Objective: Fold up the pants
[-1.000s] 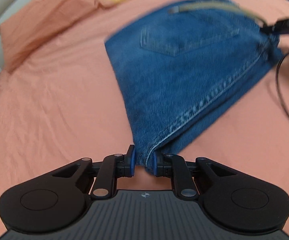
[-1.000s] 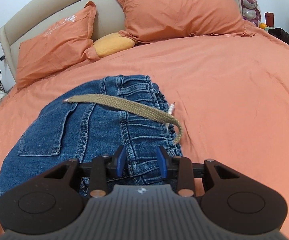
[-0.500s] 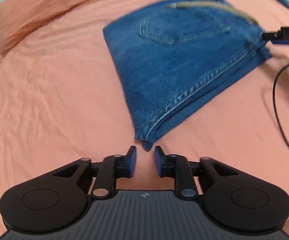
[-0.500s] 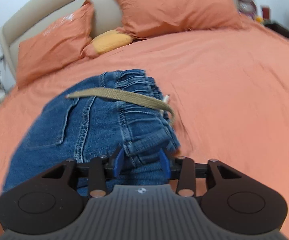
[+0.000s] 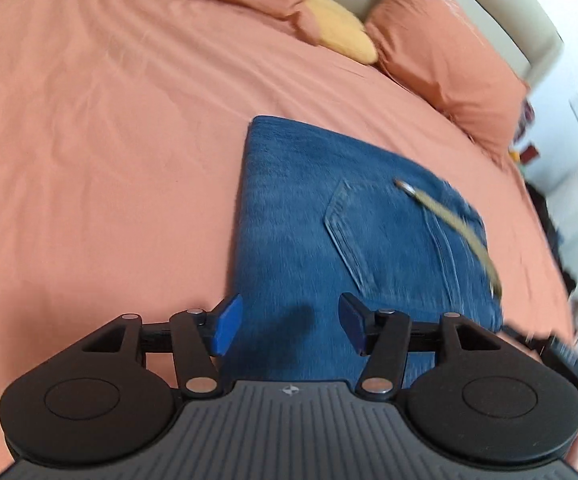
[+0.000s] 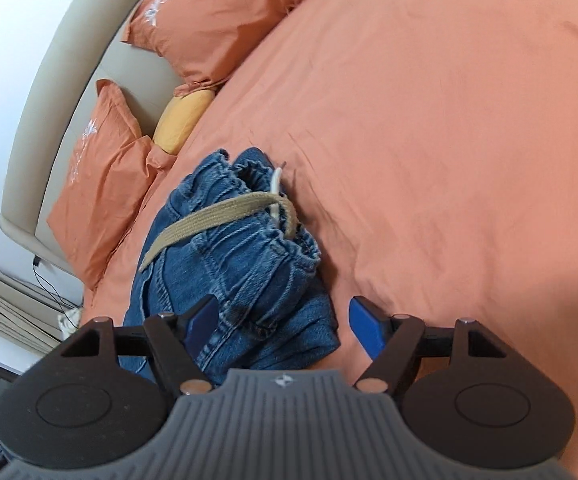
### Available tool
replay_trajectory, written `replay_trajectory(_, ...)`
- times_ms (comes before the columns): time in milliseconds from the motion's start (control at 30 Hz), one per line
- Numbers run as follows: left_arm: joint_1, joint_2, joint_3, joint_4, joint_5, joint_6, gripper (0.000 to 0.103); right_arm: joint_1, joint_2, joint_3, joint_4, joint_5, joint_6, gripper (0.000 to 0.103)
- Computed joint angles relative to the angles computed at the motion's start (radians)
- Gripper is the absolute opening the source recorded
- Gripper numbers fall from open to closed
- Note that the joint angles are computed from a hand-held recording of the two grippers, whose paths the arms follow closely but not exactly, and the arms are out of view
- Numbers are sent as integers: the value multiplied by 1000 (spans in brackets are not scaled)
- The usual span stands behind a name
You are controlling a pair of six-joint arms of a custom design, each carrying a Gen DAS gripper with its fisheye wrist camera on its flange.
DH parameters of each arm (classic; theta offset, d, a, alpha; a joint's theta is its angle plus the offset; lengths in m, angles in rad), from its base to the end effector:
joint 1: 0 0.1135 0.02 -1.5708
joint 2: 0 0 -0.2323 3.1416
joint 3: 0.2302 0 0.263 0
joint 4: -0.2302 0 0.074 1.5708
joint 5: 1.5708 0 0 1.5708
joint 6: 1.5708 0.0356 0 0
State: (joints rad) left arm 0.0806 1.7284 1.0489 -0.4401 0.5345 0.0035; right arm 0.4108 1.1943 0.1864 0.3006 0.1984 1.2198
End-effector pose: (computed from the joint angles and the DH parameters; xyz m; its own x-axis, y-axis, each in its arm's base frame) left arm 0.3393 0.0092 0.1345 -0.8965 -0.0694 -0.4376 0.1553 0.8759 -0.4569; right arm 0.1905 0.0753 0.0742 -0.4435 0.8110 -0.3816 0.4720 0.5733 0.6697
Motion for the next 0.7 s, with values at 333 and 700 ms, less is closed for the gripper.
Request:
replay_trajectory(333,4,385,309,20,94,-122,74,-145,378,41,416,-149,-35,53)
replay_trajectory(700,-23,447,371,70,115,-171,14,-202,563,74,643,-234,-40,29)
